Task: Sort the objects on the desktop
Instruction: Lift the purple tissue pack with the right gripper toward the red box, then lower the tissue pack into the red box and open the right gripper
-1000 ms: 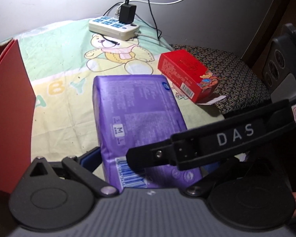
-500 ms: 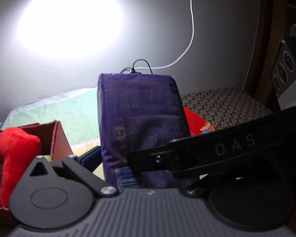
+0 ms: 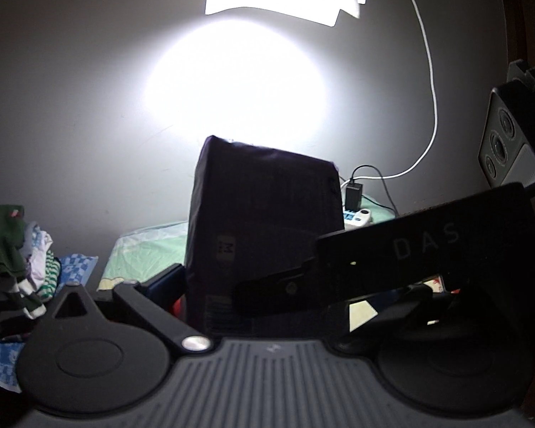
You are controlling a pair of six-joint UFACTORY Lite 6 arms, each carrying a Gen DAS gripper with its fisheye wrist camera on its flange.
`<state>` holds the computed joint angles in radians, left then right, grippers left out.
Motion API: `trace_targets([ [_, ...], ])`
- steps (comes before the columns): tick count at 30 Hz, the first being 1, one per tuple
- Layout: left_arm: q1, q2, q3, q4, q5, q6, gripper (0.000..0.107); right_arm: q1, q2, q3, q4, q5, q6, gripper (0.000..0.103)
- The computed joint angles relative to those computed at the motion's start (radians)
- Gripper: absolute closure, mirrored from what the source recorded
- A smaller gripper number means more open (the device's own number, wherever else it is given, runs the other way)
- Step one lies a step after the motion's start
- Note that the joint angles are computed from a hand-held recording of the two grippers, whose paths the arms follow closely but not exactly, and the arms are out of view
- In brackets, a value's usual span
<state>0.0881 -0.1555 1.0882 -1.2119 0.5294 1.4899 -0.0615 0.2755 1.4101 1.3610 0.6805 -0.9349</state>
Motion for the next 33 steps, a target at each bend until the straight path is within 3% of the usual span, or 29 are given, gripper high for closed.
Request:
trace_targets([
  [7,0.281,0.326,0.276,0.09,0.254,0.025,0.006,0.223,0.272,0.313,-0.134,-0.119,0.336,0.022],
  [12,0.331,0.578,0.512,0.176,0.368,-0.094,0.006,0.309,0.388,0.448,-0.329,-0.183,0.625,0.025],
  [19,0.411,0.614,0.571,0.153,0.465,-0.071,0.005,0.363,0.39,0.46,-0.41,-0.254,0.738,0.031],
  [22,0.444,0.592,0.56,0.121,0.489,-0.012,0.007,0.375,0.35,0.399,-0.298,-0.297,0.624,0.031],
  [25,0.465,0.584,0.567,0.112,0.503,0.01,0.007,0.384,0.357,0.409,-0.402,-0.357,0.724,0.03],
  [30,0.491,0.562,0.548,0.092,0.525,0.059,0.007,0.339,0.42,0.446,-0.207,-0.302,0.619,0.019],
  [33,0.472,0.647,0.632,0.138,0.576,-0.032,0.007,0.342,0.433,0.455,-0.286,-0.312,0.7,0.02],
])
